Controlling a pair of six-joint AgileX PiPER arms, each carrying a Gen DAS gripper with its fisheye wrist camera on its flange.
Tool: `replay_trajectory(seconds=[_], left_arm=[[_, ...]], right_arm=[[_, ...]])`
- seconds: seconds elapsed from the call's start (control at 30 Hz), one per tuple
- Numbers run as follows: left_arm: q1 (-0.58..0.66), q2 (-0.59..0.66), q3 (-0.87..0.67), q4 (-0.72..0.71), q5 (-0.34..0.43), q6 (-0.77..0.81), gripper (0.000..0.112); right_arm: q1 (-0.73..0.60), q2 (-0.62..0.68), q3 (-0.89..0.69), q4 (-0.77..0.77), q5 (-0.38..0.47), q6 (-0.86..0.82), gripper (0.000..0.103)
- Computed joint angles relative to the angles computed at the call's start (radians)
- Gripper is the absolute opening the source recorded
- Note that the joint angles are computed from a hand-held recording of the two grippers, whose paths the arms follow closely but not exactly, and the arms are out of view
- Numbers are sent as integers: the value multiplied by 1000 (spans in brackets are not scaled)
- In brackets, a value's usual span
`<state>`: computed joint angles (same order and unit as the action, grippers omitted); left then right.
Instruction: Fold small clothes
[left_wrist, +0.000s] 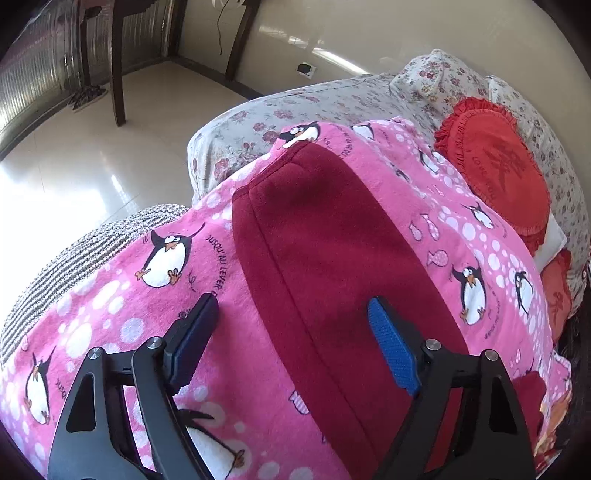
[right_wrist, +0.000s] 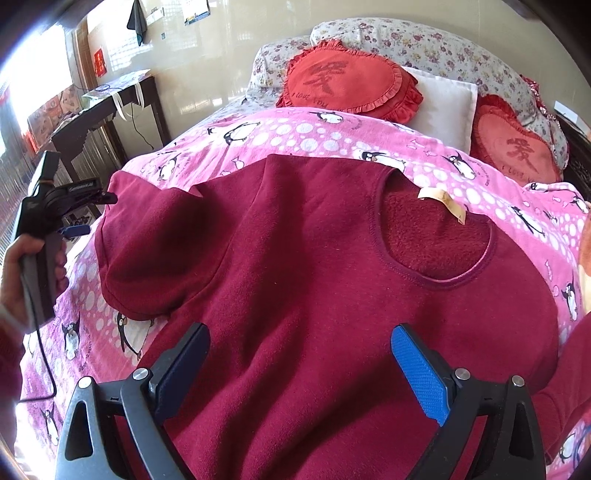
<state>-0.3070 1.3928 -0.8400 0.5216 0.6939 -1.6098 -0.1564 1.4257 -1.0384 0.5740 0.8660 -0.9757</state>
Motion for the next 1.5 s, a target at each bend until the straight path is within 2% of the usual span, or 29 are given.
replay_trajectory(seconds=[0.1, 0.2, 0.37, 0.4, 0.5, 0.63, 0.8, 0.97, 1.03, 1.13, 1.2, 1.27, 1.4, 1.47, 1.5], left_arm=[[5, 19, 3, 36, -21, -48, 78], [26, 36, 3, 30, -66, -31, 53], [47, 39, 10, 30, -103, -48, 21], [50, 38, 10, 31, -105, -49, 12], [43, 2, 23, 25, -99, -55, 7], [-47, -73, 5, 93, -7, -100, 7], [-262, -147, -77, 208, 143, -160, 7], [-568, -59, -269, 373, 319, -204, 7], [-639, 24, -365, 389, 312, -149, 7], [-690, 169, -481, 339, 226, -83, 7], [-701, 264, -542, 303, 194, -58, 6], [-690, 346, -574, 243, 130, -33, 6], [-688, 462, -636, 139, 88, 31, 8], [-697, 465, -620, 99, 59, 40, 25], [-705, 459, -614, 81, 46, 55, 43]], right_arm=[[-4, 14, -7, -3, 4, 4, 98], [-15, 27, -14, -4, 7, 7, 98], [-37, 46, -31, -1, 25, 21, 98], [-43, 44, -33, 0, 32, 22, 98], [-55, 34, -36, 0, 42, 18, 98], [-72, 24, -45, 5, 47, 9, 98], [-107, 26, -69, 21, 77, 14, 98], [-145, 21, -90, 32, 106, 22, 98], [-164, 21, -100, 34, 114, 19, 98], [-202, 22, -123, 34, 123, 17, 98], [-238, 28, -142, 39, 132, 13, 98], [-274, 39, -163, 41, 140, 16, 98], [-330, 81, -225, 49, 208, 39, 98], [-349, 104, -256, 66, 257, 40, 98], [-357, 111, -266, 81, 278, 35, 98]])
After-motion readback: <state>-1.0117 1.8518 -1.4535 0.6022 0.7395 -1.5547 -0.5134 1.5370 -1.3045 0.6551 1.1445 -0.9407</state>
